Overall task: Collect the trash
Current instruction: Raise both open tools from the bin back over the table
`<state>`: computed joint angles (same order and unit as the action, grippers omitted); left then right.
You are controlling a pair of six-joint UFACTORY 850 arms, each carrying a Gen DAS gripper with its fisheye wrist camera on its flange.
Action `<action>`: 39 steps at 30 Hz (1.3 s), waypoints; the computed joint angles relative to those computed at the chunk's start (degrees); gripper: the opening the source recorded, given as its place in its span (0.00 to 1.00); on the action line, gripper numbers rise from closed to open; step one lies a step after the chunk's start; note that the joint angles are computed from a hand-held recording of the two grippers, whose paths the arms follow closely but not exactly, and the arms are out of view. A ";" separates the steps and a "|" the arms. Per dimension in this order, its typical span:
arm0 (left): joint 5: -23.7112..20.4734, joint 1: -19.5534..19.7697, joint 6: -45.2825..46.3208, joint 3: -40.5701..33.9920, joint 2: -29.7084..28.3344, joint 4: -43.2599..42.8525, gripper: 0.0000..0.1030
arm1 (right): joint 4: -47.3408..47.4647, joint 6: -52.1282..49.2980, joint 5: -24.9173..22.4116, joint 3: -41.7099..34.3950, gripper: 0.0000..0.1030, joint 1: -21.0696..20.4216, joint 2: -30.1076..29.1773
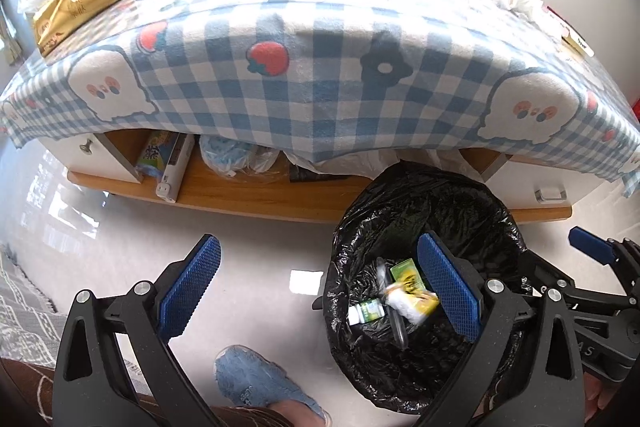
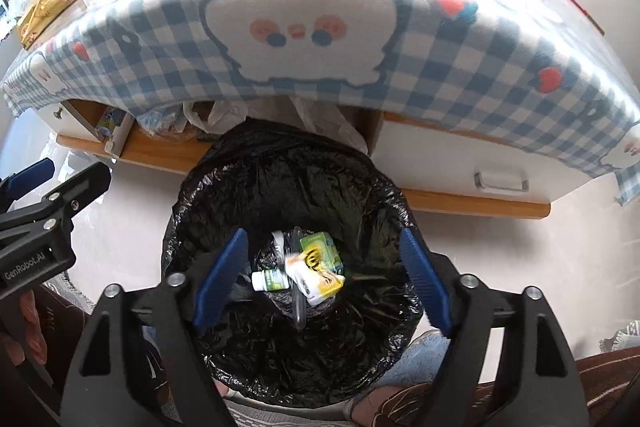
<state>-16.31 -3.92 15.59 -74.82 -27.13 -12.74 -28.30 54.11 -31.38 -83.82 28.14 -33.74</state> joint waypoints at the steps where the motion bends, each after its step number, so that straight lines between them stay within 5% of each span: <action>1: 0.11 0.07 0.59 0.28 0.50 -0.60 0.94 | -0.87 0.96 0.24 0.52 0.77 0.05 0.62; 11: 1.79 0.54 8.66 2.05 5.14 -8.38 0.94 | -12.33 11.85 0.45 3.57 0.90 0.80 5.94; 26: -0.37 0.33 10.66 1.21 9.45 -11.72 0.94 | -24.97 22.23 -2.11 3.63 0.92 1.59 11.43; 39: -1.79 -0.48 8.80 -3.87 8.55 -9.05 0.94 | -26.85 19.41 -3.39 0.22 0.92 -0.37 11.70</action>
<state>-18.10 -4.40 24.39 -78.69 -18.58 -21.79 -55.15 73.53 -34.77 -83.60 27.77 -22.04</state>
